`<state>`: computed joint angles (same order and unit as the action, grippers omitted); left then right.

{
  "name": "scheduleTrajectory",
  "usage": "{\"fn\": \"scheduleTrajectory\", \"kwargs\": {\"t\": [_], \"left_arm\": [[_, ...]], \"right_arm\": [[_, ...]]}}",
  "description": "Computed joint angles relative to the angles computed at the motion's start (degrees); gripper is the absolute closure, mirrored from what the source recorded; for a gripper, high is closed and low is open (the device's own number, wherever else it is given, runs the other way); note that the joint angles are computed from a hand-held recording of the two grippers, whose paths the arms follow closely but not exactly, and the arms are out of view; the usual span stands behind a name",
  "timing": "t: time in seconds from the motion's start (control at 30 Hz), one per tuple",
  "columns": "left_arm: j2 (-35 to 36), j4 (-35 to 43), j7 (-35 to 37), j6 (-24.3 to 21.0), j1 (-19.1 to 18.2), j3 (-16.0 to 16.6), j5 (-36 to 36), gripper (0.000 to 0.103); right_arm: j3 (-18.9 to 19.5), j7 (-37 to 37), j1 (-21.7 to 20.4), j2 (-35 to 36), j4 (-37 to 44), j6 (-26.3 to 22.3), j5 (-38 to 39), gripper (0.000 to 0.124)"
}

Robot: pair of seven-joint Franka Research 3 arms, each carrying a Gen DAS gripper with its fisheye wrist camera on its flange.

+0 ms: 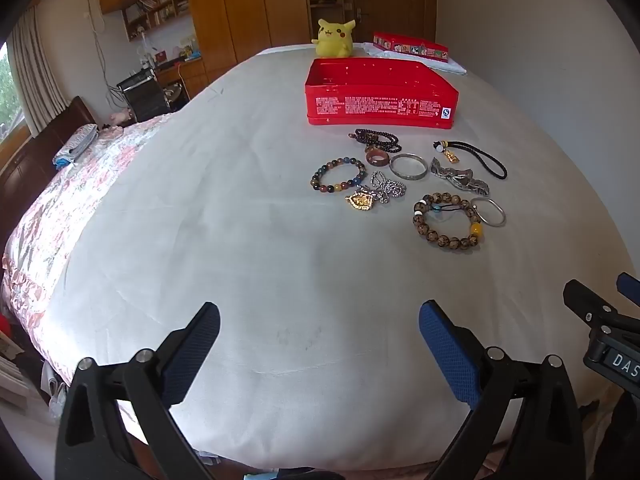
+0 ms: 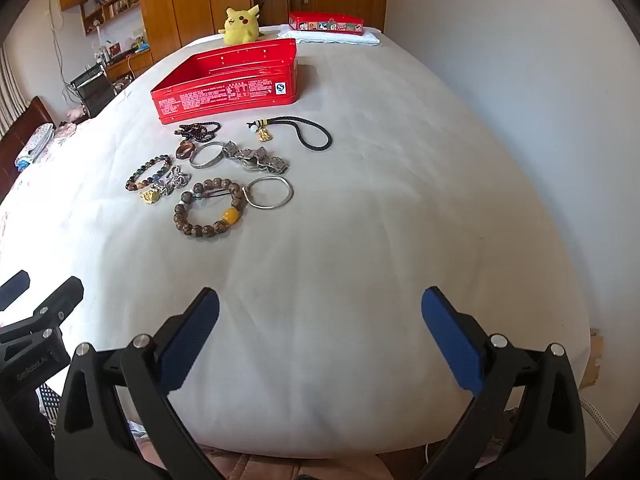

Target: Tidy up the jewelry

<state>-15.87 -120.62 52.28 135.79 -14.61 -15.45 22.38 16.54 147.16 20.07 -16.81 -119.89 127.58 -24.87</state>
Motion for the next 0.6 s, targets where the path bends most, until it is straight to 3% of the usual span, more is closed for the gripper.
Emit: {"fn": "scheduleTrajectory", "kwargs": {"t": [0.6], "left_arm": [[-0.02,-0.04,0.43,0.07,0.02,0.16,-0.18,0.004]], "right_arm": [[-0.17,-0.13,0.01,0.12,0.15,0.09,0.09,0.024]]}}
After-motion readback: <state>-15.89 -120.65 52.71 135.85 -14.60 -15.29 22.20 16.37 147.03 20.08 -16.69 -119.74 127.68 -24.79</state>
